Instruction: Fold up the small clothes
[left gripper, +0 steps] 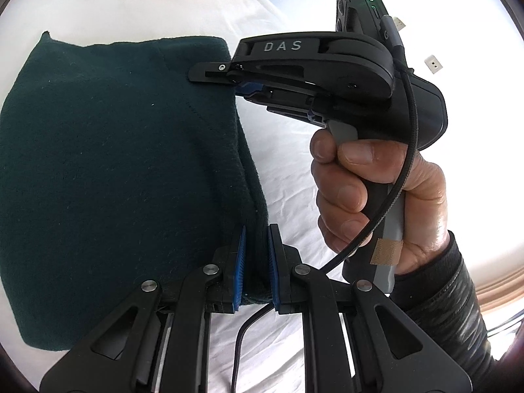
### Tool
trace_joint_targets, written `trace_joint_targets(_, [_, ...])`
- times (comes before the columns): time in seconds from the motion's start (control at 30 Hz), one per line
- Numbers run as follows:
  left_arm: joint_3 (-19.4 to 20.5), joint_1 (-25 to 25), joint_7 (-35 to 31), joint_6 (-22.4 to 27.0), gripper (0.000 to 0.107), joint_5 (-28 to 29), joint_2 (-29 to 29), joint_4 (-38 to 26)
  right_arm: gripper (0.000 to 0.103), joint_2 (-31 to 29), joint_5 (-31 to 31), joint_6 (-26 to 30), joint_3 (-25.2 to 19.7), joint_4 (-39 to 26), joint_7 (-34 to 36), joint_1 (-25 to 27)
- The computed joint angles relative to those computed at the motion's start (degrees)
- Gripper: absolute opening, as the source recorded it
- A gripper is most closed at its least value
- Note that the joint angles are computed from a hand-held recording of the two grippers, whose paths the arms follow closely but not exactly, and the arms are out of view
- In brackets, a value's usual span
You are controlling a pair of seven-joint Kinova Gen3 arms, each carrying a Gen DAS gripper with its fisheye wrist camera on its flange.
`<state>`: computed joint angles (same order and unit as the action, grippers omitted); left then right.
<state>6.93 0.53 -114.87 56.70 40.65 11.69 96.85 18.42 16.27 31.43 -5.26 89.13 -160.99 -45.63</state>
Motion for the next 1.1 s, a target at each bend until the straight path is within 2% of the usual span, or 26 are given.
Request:
trace_joint_targets(0.23, [-0.1,-0.1,-2.7,-0.9,0.012,1.9,1.8,0.1,0.013,-1.3,6.0,5.4,0.8,-0.9,-2.6,-2.5])
trace_joint_targets(0.33, [-0.3,-1.5,-2.2,0.3,0.012,2.4,3.4,0.6,0.014,0.4,4.4,7.0,-0.4,-1.2,-1.7,-0.9])
trace_joint_targets(0.4, [-0.4,-4.6,-4.5,2.4,0.013,4.2,4.0,1.0,0.014,1.1,3.2,5.3,-0.6,0.2,-1.8,0.0])
trace_joint_targets(0.5, [-1.1,-7.0,-6.7,5.7,0.017,4.6,2.5,0.9,0.016,-0.8,3.3,-0.5,0.5,4.5,-5.1,-0.2])
trace_joint_targets(0.53, [-1.4,-7.1,-7.4,6.3,0.023,4.8,1.9,0.9,0.02,-1.3,2.5,-1.5,0.1,5.2,-5.0,0.3])
trace_joint_targets(0.6, [-2.3,-9.1,-10.2,8.8,0.045,5.3,0.3,1.4,0.023,-2.6,0.6,-2.6,-0.9,6.4,-4.4,1.4])
trace_joint_targets(0.63, [-3.3,-10.9,-12.5,10.4,0.068,6.3,-0.8,2.2,0.025,-3.3,1.0,-2.8,-0.5,7.0,-5.0,0.7])
trace_joint_targets(0.67, [-4.5,-11.8,-14.3,11.2,0.074,7.4,-1.4,3.0,0.027,-4.2,2.3,-2.6,-0.1,7.6,-6.4,-0.4])
trace_joint_targets(0.7, [-5.4,-13.8,-16.7,12.9,0.074,8.6,-2.0,3.7,0.032,-4.9,3.2,-2.4,-0.3,8.2,-7.8,-0.8])
trace_joint_targets(0.8, [-7.3,-15.6,-19.0,14.4,0.074,8.4,-1.9,3.0,0.033,-7.2,6.5,-3.2,-4.0,11.2,-13.6,-0.2])
trace_joint_targets(0.9, [-9.1,-17.9,-18.8,12.9,0.074,7.3,-0.5,1.2,0.036,-9.2,10.1,-2.3,-2.0,13.6,-20.6,-5.8])
trace_joint_targets(0.97, [-9.4,-19.8,-20.0,11.9,0.074,8.4,0.4,0.3,0.036,-9.7,13.0,1.0,-1.3,13.3,-25.3,-10.0])
trace_joint_targets(1.03, [-9.3,-20.6,-20.5,10.4,0.074,7.6,1.2,-0.9,0.036,-9.4,16.6,4.5,-4.4,12.4,-29.5,-10.4])
trace_joint_targets(1.1, [-8.3,-21.2,-20.8,9.2,0.074,5.9,2.4,-1.8,0.036,-8.6,17.7,7.5,-6.9,11.3,-30.7,-10.5])
